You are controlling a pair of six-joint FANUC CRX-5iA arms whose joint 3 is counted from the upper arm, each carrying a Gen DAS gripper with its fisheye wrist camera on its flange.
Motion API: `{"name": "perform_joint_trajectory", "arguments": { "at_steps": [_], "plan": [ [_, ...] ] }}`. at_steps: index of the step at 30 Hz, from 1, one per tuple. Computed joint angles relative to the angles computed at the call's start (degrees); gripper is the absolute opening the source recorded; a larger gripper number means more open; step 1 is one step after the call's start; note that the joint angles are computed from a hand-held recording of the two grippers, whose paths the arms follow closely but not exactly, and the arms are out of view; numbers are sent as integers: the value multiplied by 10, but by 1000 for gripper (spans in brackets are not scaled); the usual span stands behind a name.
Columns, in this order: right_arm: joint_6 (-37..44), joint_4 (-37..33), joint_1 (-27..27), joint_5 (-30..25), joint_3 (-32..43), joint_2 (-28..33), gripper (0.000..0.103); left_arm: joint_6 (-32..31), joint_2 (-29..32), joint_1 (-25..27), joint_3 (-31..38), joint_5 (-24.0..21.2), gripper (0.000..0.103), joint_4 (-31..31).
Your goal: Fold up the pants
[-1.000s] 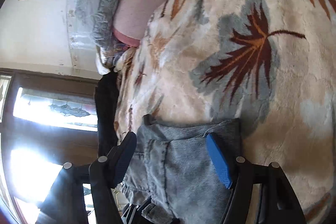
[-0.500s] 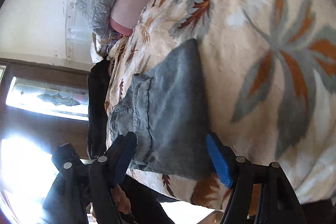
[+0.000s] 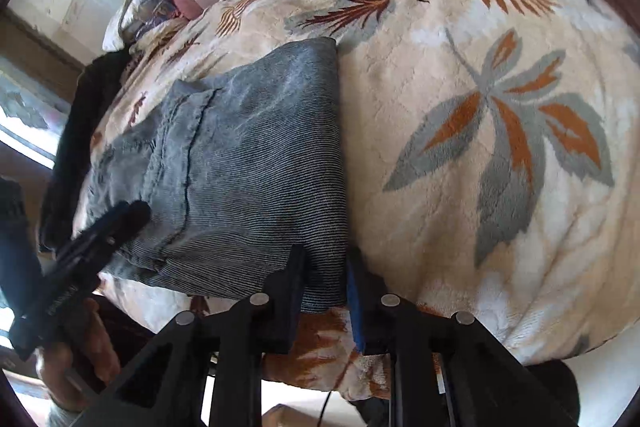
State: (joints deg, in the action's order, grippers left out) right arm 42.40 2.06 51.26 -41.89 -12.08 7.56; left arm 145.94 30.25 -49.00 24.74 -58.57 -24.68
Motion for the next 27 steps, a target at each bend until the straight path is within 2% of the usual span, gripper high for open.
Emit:
{"name": "perform_joint_trajectory", "arguments": {
  "at_steps": [1,3,5,7,10,13,15,17,18,20,21,24,27],
  "plan": [
    [9,-14,-5,1,2,0,23,-24,20,3,14,-23,83,16],
    [43,-61,-23,-13,16,-4,26,-24,24,-14,22,-27,86,-28],
    [15,-47,-22,-26,16,-15,29,-17,18,-11,12,-17,86,-24],
    [5,-35,-21,-4,7,-37,29,-17,14,-9,2,-5,87,-24],
    [74,-129,-47,33,34,-41,29,-3,14,-16,4,-6,87,-42],
    [166,-275,-87,15,83,-4,33,-2,5,-16,-12,13,87,-44],
    [149,-281,-90,-28,100,34,40,-1,5,-16,-14,17,88,-45],
    [158,-331,-109,-17,94,30,38,6,1,-17,-20,26,88,-50],
    [145,-335,-115,-35,106,33,38,11,1,-19,-21,28,88,-56],
    [115,-280,-99,-33,117,28,40,16,4,-22,-16,23,89,-62],
    [128,-275,-98,-32,131,32,41,18,4,-25,-16,23,89,-69],
    [149,-277,-107,-31,184,65,49,21,0,-24,-23,31,89,-71],
    [143,-254,-119,-17,235,113,51,18,-5,-24,-32,43,89,-71]
  ]
}}
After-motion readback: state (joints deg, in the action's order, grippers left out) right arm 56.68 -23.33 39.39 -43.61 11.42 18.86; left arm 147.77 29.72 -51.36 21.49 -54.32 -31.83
